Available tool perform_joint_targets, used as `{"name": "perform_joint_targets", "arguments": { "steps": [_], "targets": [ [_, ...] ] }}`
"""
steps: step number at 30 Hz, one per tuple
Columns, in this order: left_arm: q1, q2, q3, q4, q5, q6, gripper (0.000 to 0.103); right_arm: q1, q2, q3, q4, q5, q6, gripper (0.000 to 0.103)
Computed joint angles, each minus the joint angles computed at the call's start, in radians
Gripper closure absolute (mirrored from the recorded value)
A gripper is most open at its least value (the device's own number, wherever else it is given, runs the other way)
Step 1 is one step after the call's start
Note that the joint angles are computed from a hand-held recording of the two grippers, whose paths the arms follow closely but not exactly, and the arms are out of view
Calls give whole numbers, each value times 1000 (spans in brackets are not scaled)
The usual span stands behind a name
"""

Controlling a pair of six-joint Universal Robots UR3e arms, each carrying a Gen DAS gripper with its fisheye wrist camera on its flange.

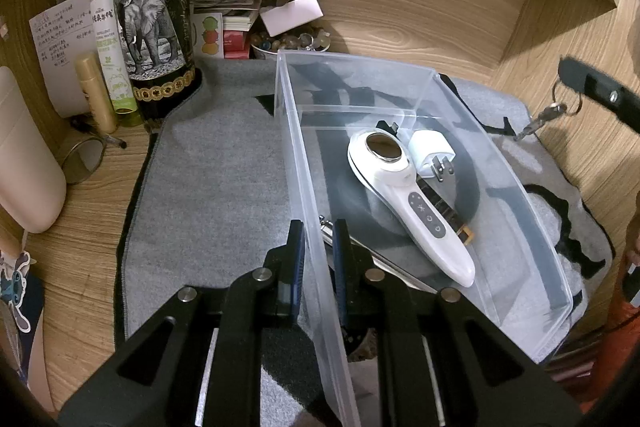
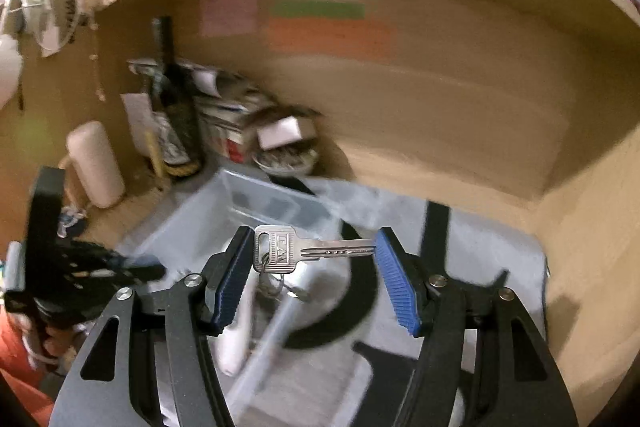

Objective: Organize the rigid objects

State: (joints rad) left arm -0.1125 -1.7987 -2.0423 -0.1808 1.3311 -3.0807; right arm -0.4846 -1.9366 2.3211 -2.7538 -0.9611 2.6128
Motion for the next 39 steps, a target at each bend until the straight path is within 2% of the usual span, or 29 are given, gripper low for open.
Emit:
{"name": "perform_joint_targets", "arguments": {
  "steps": [6,15,22,29,35,39],
  "targets": [
    [0,-2,4,-1,-3,-2,90,105,69,-37,-45,-3,34,44],
    [8,-1,-4,9,-19,2,90,294,304,-124,-74,-153,18,44],
    [14,0,-10,12,-29,5,90,341,407,-188,-15,-213,17,44],
    [16,1,-10,11,-31,6,90,351,417,-221,43,-239,25,44],
    [6,3,3,-7,-12,8,90,285,351,-163,48,-166,23,40],
    [-12,16,9,-9,18,0,90,223,241,-89,37,-119,10,36]
  ]
}}
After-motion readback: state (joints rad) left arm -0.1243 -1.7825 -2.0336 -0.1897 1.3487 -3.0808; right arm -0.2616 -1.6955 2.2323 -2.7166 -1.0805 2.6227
